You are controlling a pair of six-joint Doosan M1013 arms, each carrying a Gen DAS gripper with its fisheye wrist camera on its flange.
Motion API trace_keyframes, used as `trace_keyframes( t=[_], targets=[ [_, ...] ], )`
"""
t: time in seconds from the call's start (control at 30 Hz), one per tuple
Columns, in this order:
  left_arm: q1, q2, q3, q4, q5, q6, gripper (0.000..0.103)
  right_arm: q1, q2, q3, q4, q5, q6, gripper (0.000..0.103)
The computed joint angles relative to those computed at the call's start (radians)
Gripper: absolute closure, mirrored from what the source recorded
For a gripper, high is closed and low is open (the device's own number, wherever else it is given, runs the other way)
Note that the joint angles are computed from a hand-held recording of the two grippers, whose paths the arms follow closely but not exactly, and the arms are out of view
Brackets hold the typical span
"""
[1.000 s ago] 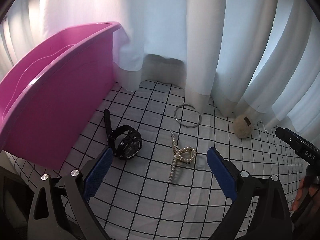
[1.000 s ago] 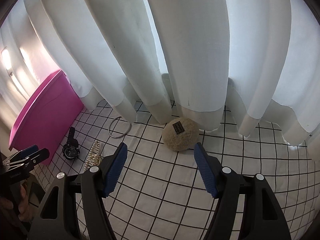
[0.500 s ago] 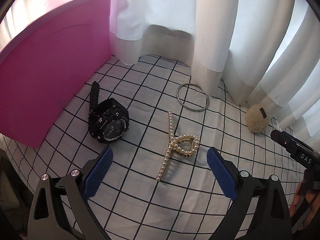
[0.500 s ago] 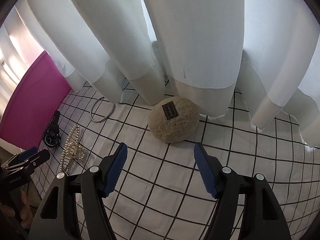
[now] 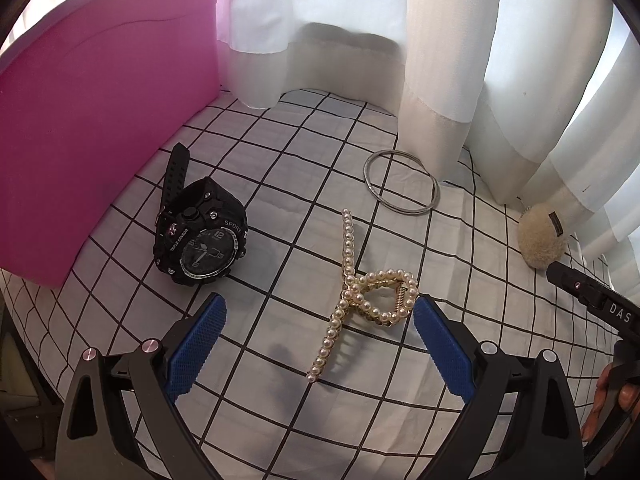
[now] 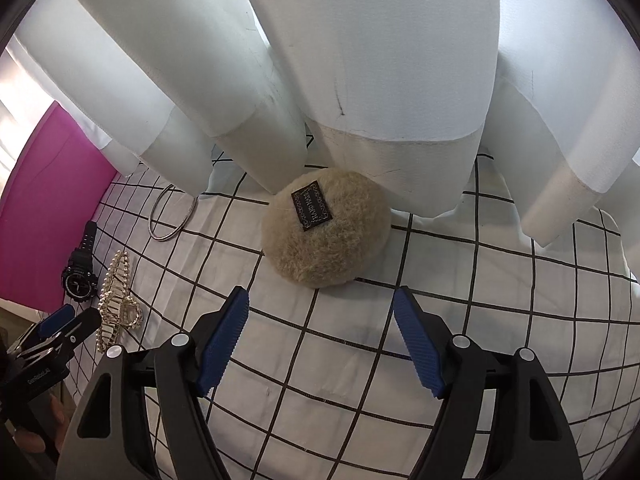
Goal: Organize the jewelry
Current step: 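Grasp the beige fluffy puff with the right tool while the left grasps the pearl claw clip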
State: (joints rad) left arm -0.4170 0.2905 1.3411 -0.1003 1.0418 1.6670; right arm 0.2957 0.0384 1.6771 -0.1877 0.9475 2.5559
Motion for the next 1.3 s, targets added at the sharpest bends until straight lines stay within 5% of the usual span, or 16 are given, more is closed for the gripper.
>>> trace_keyframes(
  t=[0.47, 0.87, 1.07, 1.3],
  targets=[
    [-0.015, 0.004, 0.014, -0.013, -0.047, 0.028, 0.01, -0.017, 0.068, -0.059, -0.03, 0.092, -0.025, 0.029],
    [-0.038, 0.046, -0.007, 0.056, 0.001, -0.022, 0.01, -0.01, 0.142, -0.126, -0.13, 0.152, -0.052, 0.02],
    [-0.05, 0.052, -0.001, 0.112, -0.009, -0.062, 0.005, -0.023, 0.159, -0.127, -0.154, 0.116, -0.052, 0.009],
    [-0.056, 0.047, 0.021, 0.13, -0.081, -0.094, 0.005, -0.022, 0.162, -0.112, -0.207, 0.058, -0.041, 0.009]
  ],
)
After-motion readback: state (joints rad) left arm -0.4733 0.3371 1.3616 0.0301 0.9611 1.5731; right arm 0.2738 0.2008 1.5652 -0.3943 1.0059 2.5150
